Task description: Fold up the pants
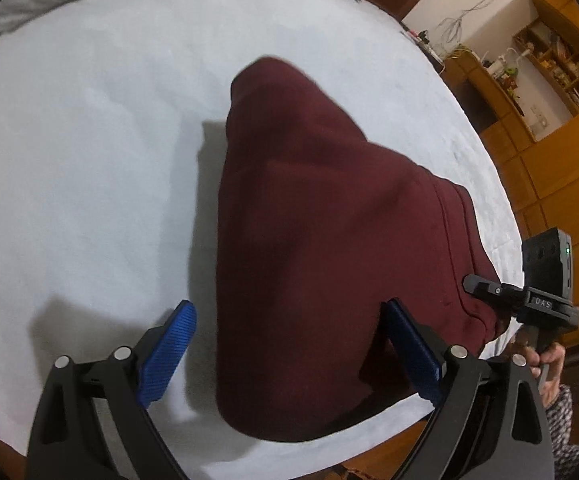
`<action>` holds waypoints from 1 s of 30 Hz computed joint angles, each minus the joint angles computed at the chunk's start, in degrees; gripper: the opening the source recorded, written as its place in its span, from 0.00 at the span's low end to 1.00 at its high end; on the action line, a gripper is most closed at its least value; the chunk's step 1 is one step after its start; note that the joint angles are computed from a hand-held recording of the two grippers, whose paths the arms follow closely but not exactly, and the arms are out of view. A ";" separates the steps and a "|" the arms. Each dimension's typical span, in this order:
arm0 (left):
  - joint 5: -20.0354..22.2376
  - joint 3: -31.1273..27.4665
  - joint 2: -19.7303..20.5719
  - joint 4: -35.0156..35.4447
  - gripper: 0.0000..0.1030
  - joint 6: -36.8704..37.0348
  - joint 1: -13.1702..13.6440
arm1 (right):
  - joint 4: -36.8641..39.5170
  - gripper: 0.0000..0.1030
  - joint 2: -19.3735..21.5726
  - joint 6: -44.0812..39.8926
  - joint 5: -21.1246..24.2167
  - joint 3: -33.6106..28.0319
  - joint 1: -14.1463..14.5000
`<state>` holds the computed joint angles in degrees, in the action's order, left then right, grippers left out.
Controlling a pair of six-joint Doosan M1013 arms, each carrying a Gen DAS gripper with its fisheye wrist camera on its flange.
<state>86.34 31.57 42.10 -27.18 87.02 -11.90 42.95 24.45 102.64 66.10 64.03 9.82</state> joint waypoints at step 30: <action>0.88 -12.89 5.41 7.15 0.93 1.19 -1.74 | -6.73 0.05 7.57 7.17 0.85 -14.09 -2.54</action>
<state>87.22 18.68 47.52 -20.03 88.21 -13.64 36.23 32.02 109.81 66.95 49.93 7.27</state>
